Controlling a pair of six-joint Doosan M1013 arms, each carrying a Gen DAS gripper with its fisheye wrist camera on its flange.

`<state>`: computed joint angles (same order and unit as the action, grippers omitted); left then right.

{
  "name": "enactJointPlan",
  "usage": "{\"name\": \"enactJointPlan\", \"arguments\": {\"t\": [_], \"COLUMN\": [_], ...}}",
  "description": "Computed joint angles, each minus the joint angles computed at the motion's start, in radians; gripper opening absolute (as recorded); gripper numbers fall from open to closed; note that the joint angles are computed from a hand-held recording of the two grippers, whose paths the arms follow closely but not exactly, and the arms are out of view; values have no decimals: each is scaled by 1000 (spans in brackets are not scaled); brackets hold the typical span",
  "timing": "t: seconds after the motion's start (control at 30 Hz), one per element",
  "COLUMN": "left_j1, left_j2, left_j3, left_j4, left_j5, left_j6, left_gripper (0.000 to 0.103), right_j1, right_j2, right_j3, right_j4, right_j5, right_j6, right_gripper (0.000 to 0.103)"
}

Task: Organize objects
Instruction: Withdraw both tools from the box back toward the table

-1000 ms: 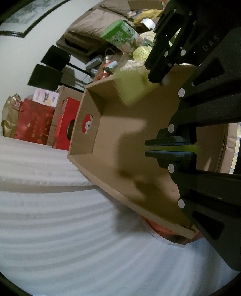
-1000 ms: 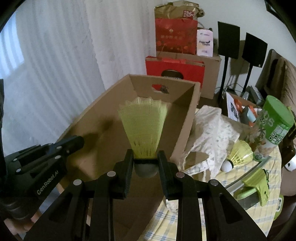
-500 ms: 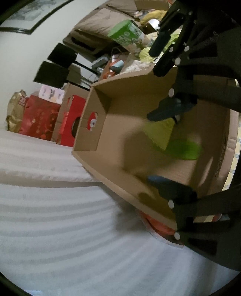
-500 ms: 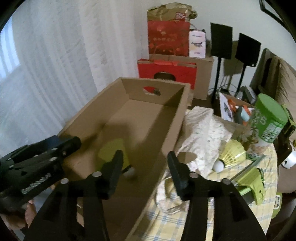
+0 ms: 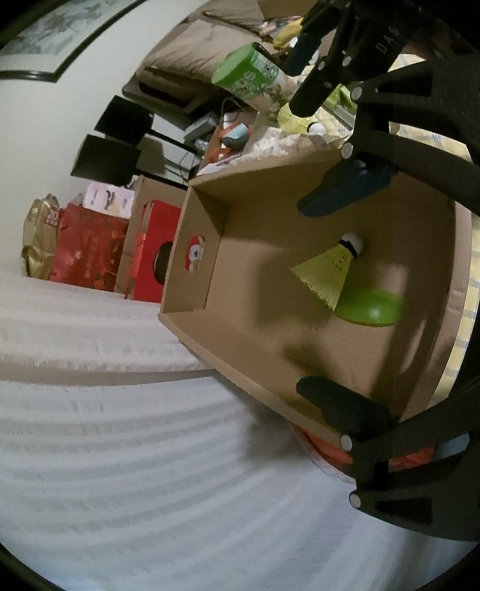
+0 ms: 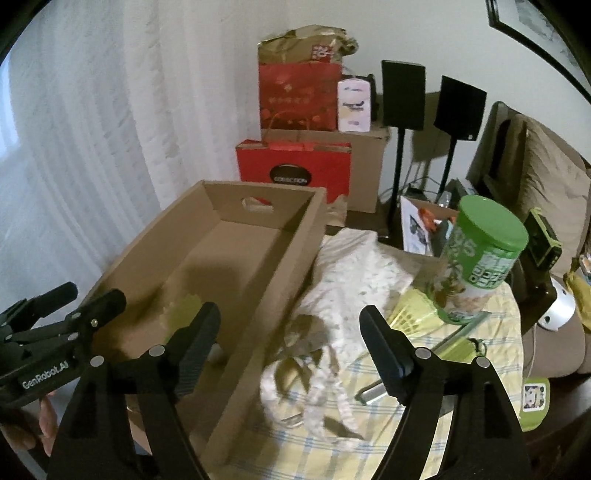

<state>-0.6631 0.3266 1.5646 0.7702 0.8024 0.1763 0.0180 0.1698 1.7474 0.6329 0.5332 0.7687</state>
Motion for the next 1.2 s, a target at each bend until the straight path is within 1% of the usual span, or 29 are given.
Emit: {"name": "enactJointPlan", "arguments": {"t": [0.13, 0.17, 0.27, 0.33, 0.37, 0.4, 0.83, 0.97, 1.1, 1.2], "left_j1": [-9, -10, -13, -16, -18, -20, -57, -63, -76, -77], "left_j2": [1, 2, 1, -1, -1, 1, 16, 21, 35, 42], "left_j3": [-5, -6, -6, -4, -6, -9, -43, -59, -84, -98], "left_j4": [14, 18, 21, 30, 32, 33, 65, 36, 34, -4], "left_j5": [6, 4, -11, -22, -22, -20, -20, -43, -38, -56], "left_j6": [-5, -8, -12, -21, -21, -17, 3, 37, 64, 94], "left_gripper": [94, 95, 102, 103, 103, 103, 103, 103, 103, 103], "right_j1": [-17, -23, -37, -45, -50, -53, -111, -128, -149, -169], "right_j2": [-2, -2, -4, -5, -6, -7, -24, -28, -32, -33], "right_j3": [0, 0, 0, 1, 2, 4, 11, 14, 15, 14], "right_j4": [17, 25, 31, 23, 27, 29, 23, 15, 8, -3], "right_j5": [12, 21, 28, 27, 27, 25, 2, -4, -7, -9], "right_j6": [-6, -6, -7, -2, -6, -8, -1, 0, 7, 17], "right_gripper": [85, 87, 89, 94, 101, 103, 103, 103, 103, 103]}}
